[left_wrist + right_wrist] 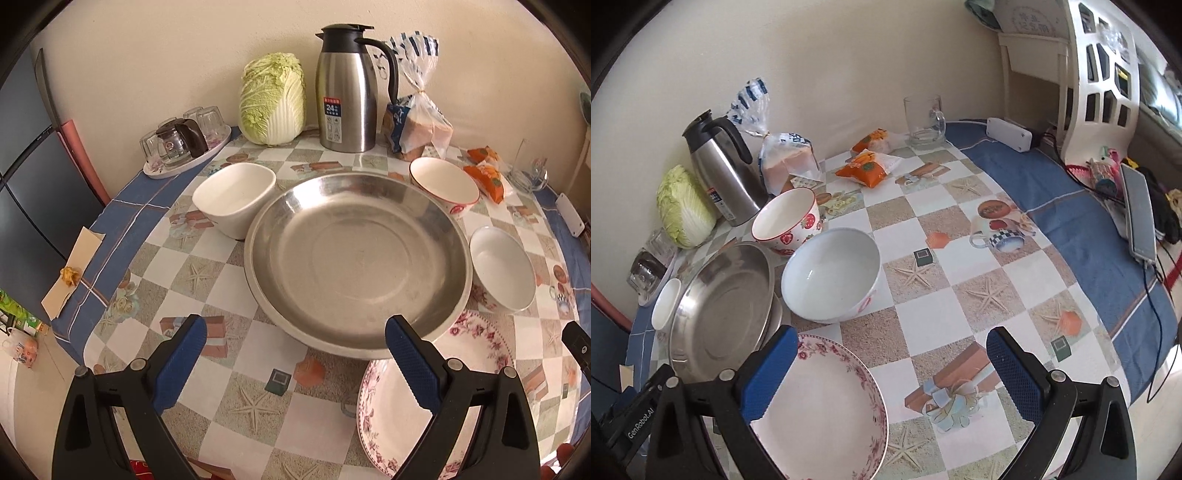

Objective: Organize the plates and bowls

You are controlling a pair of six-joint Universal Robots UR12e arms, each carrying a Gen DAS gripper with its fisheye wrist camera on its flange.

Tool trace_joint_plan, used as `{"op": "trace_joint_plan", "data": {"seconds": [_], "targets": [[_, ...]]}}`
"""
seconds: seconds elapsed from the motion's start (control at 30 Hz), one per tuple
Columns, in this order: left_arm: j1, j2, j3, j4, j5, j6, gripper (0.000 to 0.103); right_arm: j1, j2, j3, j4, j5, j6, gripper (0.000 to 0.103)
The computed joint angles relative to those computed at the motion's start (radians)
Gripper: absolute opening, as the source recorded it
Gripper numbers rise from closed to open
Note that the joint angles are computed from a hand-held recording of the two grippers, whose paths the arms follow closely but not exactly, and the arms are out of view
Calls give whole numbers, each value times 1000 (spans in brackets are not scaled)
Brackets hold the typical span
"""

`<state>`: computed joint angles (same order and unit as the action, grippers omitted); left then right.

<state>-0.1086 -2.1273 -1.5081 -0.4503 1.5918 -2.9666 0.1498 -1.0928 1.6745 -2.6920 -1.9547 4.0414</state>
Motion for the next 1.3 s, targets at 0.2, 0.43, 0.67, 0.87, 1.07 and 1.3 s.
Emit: {"op": "trace_joint_plan", "data": {"seconds": [0.2, 0.43, 0.67, 0.87, 1.07, 1.3], "targets": [[-10, 3, -9, -41, 0, 26, 97, -24, -10, 57, -63, 103, 56, 103], [-24, 10, -24, -51, -2, 37, 97, -44, -5, 85, -91, 186, 120, 103], [-26, -10, 4, -141, -2, 16, 98, -45, 10, 66, -54, 205, 93, 103], [-33, -33, 32, -223, 21, -4, 98, -43, 22, 46, -15, 214, 73, 103], [-34, -46, 47, -255, 43, -20, 97, -40, 36, 20, 18, 227, 32, 103], [-28, -53, 51, -271, 61, -52, 97, -38, 53, -11, 77, 247, 10, 103]]}}
